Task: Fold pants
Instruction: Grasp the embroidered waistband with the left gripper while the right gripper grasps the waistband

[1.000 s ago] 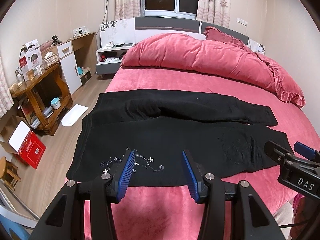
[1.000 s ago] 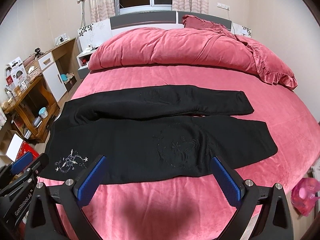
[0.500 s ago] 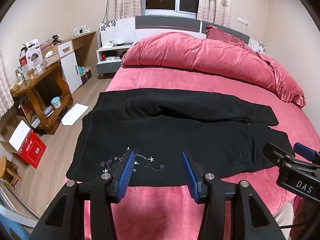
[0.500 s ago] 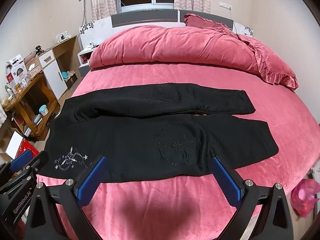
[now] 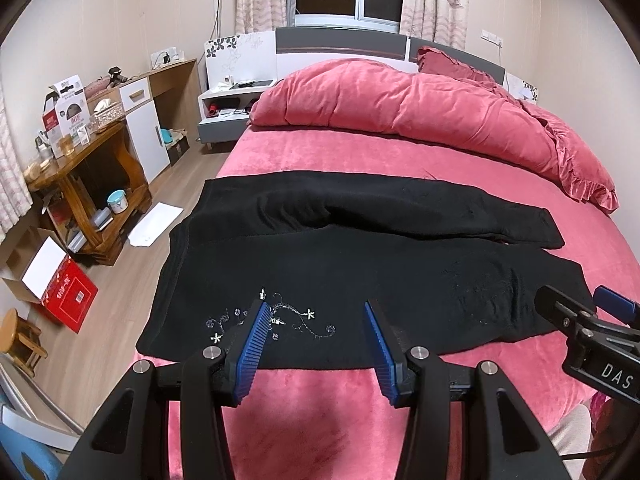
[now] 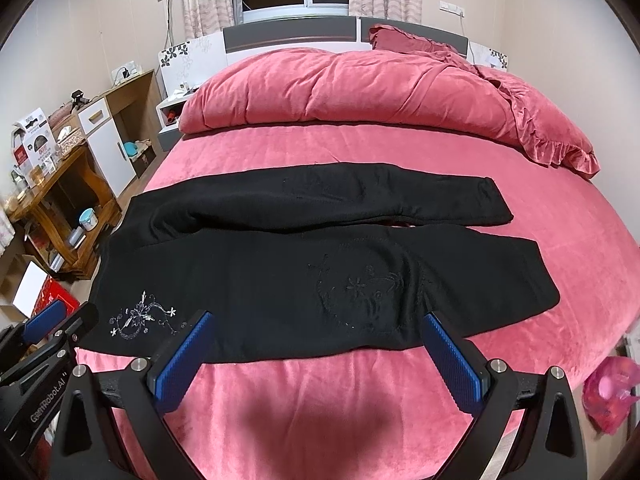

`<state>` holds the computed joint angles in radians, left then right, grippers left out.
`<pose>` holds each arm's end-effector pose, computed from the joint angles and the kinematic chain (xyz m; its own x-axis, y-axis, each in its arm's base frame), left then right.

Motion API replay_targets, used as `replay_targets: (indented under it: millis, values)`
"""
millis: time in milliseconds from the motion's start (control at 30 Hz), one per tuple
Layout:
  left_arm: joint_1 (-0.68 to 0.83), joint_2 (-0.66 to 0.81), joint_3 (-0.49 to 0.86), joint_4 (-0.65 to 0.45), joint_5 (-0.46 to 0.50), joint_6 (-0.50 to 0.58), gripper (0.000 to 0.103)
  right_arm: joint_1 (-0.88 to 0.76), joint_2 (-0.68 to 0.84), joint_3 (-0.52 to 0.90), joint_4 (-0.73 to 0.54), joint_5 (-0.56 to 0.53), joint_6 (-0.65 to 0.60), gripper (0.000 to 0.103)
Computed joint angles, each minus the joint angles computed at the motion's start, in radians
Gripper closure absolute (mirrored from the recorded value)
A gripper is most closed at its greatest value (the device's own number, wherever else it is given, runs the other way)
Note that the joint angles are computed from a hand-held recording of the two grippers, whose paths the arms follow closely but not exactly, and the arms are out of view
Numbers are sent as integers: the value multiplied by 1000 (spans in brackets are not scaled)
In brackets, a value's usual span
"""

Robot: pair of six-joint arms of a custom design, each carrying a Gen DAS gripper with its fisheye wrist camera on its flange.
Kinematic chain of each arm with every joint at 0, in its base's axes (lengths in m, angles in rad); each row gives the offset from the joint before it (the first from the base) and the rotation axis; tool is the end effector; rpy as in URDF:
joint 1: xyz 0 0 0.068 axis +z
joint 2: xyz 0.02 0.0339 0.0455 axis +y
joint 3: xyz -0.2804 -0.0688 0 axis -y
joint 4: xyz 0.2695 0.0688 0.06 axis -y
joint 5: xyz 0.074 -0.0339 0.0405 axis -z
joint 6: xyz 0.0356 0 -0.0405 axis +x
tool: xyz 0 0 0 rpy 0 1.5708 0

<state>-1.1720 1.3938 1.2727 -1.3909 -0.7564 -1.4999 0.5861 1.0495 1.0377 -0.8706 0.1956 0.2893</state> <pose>0.1201 -0.2221 0.3168 -0.6804 -0.2536 -0.6876 -0.3403 0.9403 -0.0101 0.1869 0.1158 0.3294 -0.7421 -0.1568 -0.6517 -0.2379 0.9706 0.0374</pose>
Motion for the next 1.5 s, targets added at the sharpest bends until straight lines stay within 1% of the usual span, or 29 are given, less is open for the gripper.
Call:
replay_targets:
  millis: [200,400,567,700,800,867,933,1000,1067,1100,1167,1233,1267,1333,1433,1500]
  values:
    - [10,6,-2,-9,16,-4,54,-21,2,-13,12,-18,13,0]
    - [40,0,-29,-2,51,-6,54,-83,8,-40,22,-66,26,0]
    - [64,-3,-62,4,85,-13,54,-127,20,-69,30,-87,18,0]
    - [87,-18,-107,27,119,-20,54,-183,35,-98,42,-124,11,0]
    - [122,-59,-179,90,163,5,54,-240,39,-135,74,-164,-4,0]
    - [166,-116,-258,173,221,50,54,-279,49,-159,97,-193,-25,0]
    - [218,-194,-358,279,288,93,54,-325,74,-176,106,-223,-48,0]
    - [273,-278,-465,372,362,95,54,-403,109,-191,107,-309,-77,0]
    - [325,-344,-557,420,401,75,54,-507,148,-214,125,-426,-90,0]
    - [344,-364,-590,424,407,64,54,-564,177,-222,131,-482,-95,0]
    - [373,-397,-645,414,396,43,54,-657,231,-234,151,-558,-107,1]
    - [395,-448,-696,417,377,36,55,-747,273,-251,193,-629,-120,7]
    - [404,-466,-711,417,369,35,55,-799,300,-258,222,-672,-126,12]
    - [427,-520,-753,432,355,40,55,-877,350,-265,274,-736,-126,13]
    - [487,-616,-826,486,362,74,55,-995,429,-277,367,-875,-80,14]
    - [524,-657,-861,518,380,86,55,-1050,470,-289,432,-949,-47,16]
